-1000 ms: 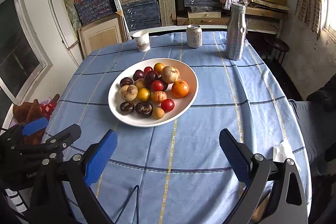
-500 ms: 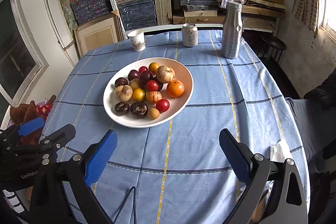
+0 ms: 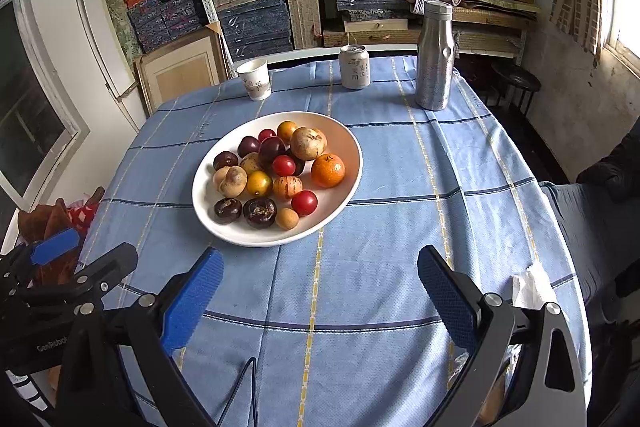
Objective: Organize fruits
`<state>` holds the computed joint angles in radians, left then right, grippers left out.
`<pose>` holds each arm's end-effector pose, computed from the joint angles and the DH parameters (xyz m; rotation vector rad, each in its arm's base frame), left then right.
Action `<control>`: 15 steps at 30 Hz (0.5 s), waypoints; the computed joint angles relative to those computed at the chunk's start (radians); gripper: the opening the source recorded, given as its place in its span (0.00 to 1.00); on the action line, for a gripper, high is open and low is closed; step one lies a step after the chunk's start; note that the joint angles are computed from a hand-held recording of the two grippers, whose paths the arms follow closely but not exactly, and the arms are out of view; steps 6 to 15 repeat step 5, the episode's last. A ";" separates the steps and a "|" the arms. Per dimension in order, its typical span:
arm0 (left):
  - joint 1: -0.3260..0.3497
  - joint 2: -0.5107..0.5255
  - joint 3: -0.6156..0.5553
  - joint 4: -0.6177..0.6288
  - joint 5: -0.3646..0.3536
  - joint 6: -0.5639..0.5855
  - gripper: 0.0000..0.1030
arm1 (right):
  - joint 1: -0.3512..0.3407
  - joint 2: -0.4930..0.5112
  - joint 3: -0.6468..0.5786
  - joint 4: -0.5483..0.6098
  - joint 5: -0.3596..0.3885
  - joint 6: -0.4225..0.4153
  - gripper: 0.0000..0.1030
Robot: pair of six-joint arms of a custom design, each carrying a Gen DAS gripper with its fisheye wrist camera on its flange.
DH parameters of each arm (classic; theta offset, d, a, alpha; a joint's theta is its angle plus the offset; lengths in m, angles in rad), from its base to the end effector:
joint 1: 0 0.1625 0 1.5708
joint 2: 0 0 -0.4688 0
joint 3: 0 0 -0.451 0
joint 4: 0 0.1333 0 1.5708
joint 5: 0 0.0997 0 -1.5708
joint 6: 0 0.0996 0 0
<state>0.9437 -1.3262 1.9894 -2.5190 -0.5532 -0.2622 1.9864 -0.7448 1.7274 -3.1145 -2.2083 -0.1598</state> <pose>-0.1634 -0.5970 0.3175 0.2266 2.2009 -0.8148 0.3592 -0.6306 0.0903 0.4747 -2.4304 0.8083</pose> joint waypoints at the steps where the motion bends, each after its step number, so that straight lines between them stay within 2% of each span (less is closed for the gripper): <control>1: -0.001 0.001 0.000 -0.001 0.004 0.000 0.96 | 0.000 0.000 -0.001 0.001 -0.001 -0.003 0.95; 15: 0.000 0.002 -0.003 0.011 0.003 -0.009 0.96 | 0.000 -0.001 0.000 0.001 0.000 -0.003 0.95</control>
